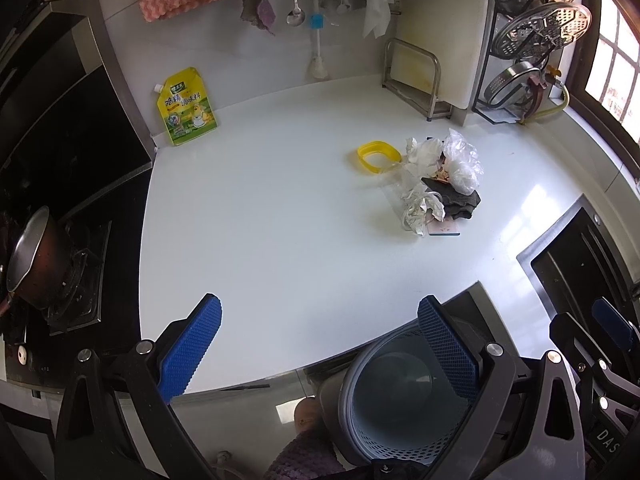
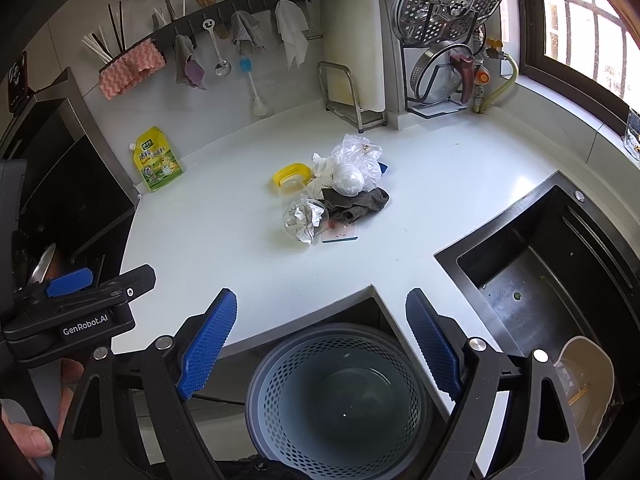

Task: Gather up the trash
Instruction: 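Reach both tools toward the trash pile on the counter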

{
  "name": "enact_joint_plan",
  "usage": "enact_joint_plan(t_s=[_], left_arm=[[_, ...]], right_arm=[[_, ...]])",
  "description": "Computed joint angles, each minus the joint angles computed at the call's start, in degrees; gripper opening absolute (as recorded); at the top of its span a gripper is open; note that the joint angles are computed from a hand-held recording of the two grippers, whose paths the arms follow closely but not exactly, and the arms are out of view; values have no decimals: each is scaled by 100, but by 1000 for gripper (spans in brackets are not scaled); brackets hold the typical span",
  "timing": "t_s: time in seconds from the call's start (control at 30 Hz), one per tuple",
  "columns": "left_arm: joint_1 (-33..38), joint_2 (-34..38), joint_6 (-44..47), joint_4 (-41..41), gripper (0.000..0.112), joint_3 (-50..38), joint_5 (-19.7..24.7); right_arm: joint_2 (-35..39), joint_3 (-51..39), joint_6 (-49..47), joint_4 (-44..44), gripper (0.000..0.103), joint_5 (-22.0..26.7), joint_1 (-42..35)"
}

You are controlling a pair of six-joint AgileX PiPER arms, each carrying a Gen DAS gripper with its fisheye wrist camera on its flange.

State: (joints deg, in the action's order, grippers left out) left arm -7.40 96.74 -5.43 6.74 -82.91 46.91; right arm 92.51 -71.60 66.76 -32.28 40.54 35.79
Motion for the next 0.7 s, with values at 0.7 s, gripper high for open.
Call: enact_joint_plan(t_s=[0.7], left_arm=[[191,2806,442,-610,97,-2942,137]], right_arm=[[2887,-3127,-1999,989,83,-31,-1592]])
